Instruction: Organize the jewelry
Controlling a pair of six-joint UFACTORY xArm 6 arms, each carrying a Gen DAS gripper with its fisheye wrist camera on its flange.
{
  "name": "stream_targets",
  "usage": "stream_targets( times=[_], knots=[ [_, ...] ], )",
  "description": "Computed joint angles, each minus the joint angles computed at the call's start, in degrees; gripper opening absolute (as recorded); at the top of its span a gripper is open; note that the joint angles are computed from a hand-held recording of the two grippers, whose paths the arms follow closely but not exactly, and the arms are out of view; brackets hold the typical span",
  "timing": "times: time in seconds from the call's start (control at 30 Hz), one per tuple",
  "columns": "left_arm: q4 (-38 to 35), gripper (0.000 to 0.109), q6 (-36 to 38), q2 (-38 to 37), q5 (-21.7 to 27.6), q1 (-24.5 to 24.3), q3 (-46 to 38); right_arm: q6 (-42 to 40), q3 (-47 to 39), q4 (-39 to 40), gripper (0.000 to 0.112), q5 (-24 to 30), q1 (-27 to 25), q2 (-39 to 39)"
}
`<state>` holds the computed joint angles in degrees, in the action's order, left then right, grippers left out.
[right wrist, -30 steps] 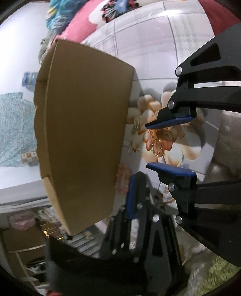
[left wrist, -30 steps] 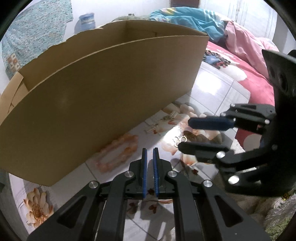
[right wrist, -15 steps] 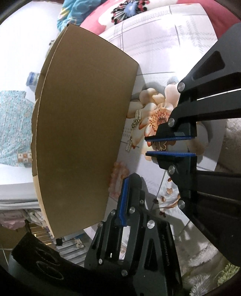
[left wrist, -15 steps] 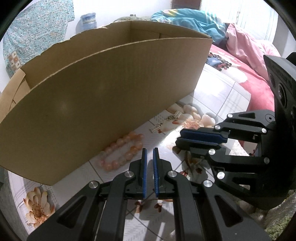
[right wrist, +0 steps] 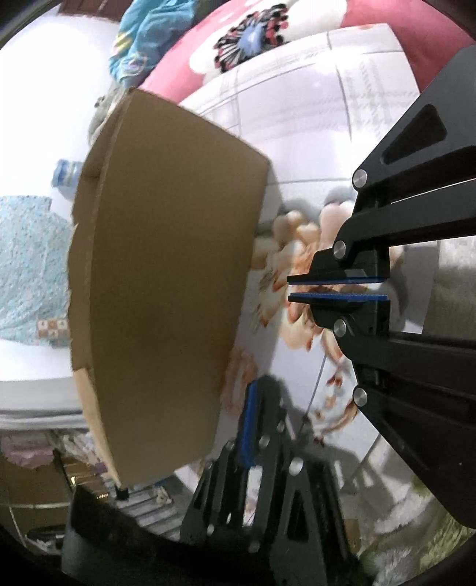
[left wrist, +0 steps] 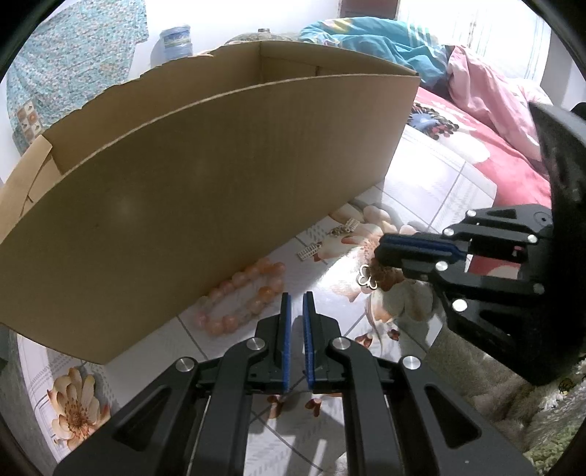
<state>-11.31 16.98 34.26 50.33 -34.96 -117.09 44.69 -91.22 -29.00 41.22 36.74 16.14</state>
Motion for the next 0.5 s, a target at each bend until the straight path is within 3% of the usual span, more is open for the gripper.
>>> stream_targets(
  times=[0.4, 0.43, 0.5],
  knots=[
    [0.4, 0.006, -0.3, -0.1, -0.1, -0.1, 0.1, -2.1, -2.2, 1.1, 0.004, -0.8, 0.9, 1.9],
    [0.4, 0.006, -0.4, -0.1, -0.2, -0.1, 0.2, -2.1, -1.8, 1.2, 0.006, -1.4, 0.8, 1.6],
    [0.5, 0.006, -0.5, -0.2, -0.2, -0.1, 0.4, -1.8, 0.2, 1.6, 0.021, -3.6, 0.4, 0.1]
  ],
)
